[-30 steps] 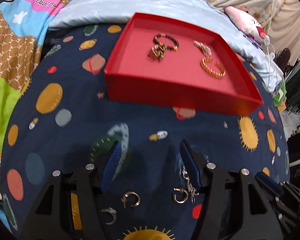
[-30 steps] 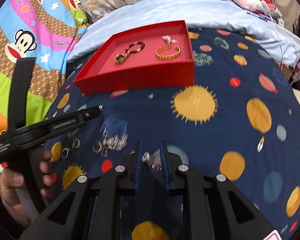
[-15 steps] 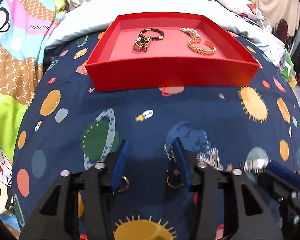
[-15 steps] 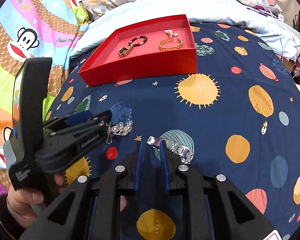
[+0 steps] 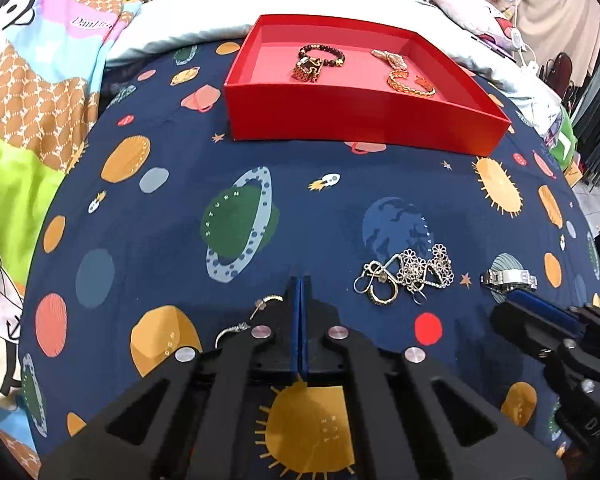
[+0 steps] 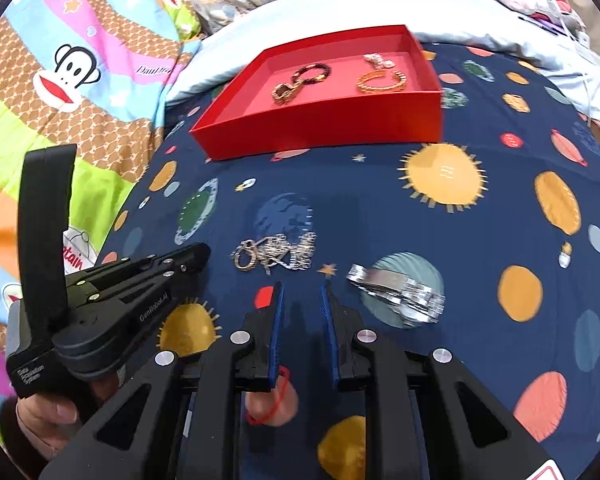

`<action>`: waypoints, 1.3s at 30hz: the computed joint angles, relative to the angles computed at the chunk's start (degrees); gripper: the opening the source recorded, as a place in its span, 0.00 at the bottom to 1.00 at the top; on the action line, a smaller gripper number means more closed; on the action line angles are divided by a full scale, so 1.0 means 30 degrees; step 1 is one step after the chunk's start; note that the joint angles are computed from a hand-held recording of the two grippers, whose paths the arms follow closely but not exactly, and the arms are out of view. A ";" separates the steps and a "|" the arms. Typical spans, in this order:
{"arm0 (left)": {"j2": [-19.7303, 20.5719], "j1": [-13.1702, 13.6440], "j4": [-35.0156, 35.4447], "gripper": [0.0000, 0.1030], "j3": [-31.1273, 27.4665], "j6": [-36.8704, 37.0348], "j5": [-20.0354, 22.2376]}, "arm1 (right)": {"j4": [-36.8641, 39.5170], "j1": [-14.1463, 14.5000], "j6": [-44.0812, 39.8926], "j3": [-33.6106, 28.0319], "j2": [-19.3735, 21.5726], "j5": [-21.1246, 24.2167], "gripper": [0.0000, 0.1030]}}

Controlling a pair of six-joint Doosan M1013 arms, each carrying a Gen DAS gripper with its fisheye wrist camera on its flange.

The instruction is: Organize jewelry

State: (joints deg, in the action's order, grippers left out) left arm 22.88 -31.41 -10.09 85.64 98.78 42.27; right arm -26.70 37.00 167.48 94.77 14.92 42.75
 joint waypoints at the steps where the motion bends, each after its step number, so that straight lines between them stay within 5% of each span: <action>1: 0.0003 0.0049 -0.0179 0.00 -0.0014 0.0074 0.0083 | 0.0225 -0.0054 -0.0243 -0.0079 0.0103 -0.0166 0.17; 5: 0.0047 0.0202 -0.0791 0.00 -0.0114 0.0316 0.0404 | 0.0967 -0.0368 -0.0562 -0.0167 0.0373 -0.1035 0.17; 14: 0.0104 0.0405 -0.1575 0.01 -0.0207 0.0699 0.0753 | 0.1116 -0.0719 -0.1153 -0.0839 0.1139 -0.0186 0.17; 22: 0.0093 0.0528 -0.2327 0.00 -0.0230 0.1246 0.1094 | 0.0296 -0.0340 -0.0448 -0.0561 0.0774 0.0547 0.07; 31: -0.0077 0.0230 -0.3671 0.27 -0.0175 0.2575 0.0978 | -0.0326 0.0016 0.0976 0.0194 -0.0099 0.0649 0.06; 39: 0.0347 -0.0256 -0.3427 0.27 -0.0591 0.2567 0.1124 | -0.0557 0.0087 0.1468 0.0452 -0.0328 0.0391 0.06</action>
